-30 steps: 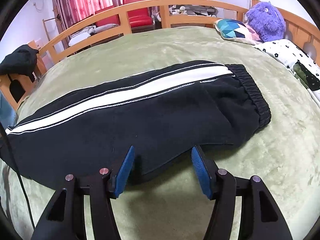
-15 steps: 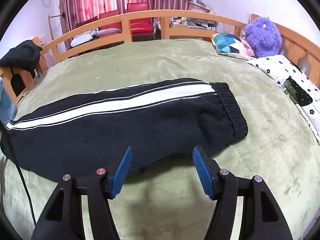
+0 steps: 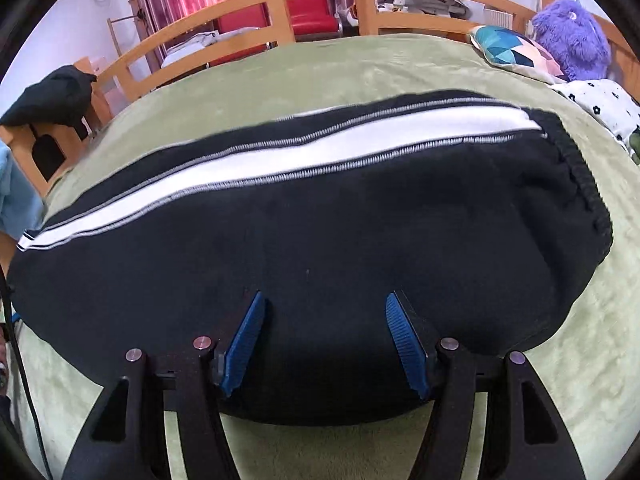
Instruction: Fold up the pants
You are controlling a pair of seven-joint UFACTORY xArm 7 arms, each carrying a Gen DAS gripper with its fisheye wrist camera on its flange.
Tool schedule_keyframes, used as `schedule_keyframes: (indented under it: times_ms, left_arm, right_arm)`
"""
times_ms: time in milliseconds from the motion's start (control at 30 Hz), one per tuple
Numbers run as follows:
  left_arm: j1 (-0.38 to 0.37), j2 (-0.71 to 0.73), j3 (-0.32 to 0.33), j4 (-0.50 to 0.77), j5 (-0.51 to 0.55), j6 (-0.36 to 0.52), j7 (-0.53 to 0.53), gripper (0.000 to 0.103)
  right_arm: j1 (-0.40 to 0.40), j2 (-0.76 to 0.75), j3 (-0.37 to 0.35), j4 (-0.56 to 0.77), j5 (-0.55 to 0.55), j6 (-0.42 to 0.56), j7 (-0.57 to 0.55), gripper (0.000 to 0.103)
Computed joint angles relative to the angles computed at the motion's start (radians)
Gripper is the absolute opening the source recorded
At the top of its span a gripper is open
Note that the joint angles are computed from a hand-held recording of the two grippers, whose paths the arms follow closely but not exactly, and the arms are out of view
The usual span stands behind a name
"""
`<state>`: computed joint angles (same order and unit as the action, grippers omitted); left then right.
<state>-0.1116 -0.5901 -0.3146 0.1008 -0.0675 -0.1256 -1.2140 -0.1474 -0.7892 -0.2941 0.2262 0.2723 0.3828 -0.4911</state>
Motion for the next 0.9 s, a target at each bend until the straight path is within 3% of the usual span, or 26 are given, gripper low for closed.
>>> schedule_keyframes:
  times_ms: [133, 233, 433, 533, 633, 733, 767, 833, 900]
  left_arm:
    - [0.019, 0.031, -0.032, 0.007, -0.013, -0.017, -0.034, 0.065]
    - [0.045, 0.028, -0.068, 0.009, -0.015, -0.016, -0.047, 0.066]
    - [-0.012, -0.019, -0.030, -0.005, -0.009, 0.013, -0.067, 0.066]
    - [-0.039, -0.053, -0.028, -0.001, 0.006, 0.071, -0.068, 0.066]
    - [-0.085, -0.096, -0.026, 0.026, 0.041, 0.180, -0.053, 0.066]
    - [-0.151, -0.095, -0.056, 0.069, 0.080, 0.246, -0.047, 0.066]
    - [-0.207, -0.053, -0.039, 0.096, 0.084, 0.242, -0.026, 0.066]
    - [-0.321, 0.046, 0.016, 0.140, 0.073, 0.187, 0.027, 0.066]
    - [-0.403, 0.148, 0.044, 0.193, 0.055, 0.136, 0.066, 0.066]
  right_arm:
    - [-0.004, -0.018, -0.002, -0.011, 0.008, -0.002, 0.011, 0.063]
    - [-0.016, -0.069, -0.006, -0.008, 0.017, 0.049, 0.031, 0.063]
    - [-0.087, -0.374, 0.021, -0.085, -0.017, 0.298, 0.043, 0.063]
    - [-0.112, -0.483, 0.008, -0.117, -0.026, 0.434, 0.052, 0.063]
    - [-0.123, -0.525, -0.010, -0.156, -0.006, 0.486, 0.059, 0.063]
    - [-0.079, -0.499, 0.021, -0.181, 0.017, 0.446, 0.064, 0.063]
    - [-0.041, -0.469, 0.039, -0.187, 0.032, 0.400, 0.069, 0.063]
    - [0.026, -0.412, 0.037, -0.189, 0.071, 0.303, 0.072, 0.063]
    - [0.115, -0.332, -0.020, -0.166, 0.127, 0.220, 0.039, 0.057]
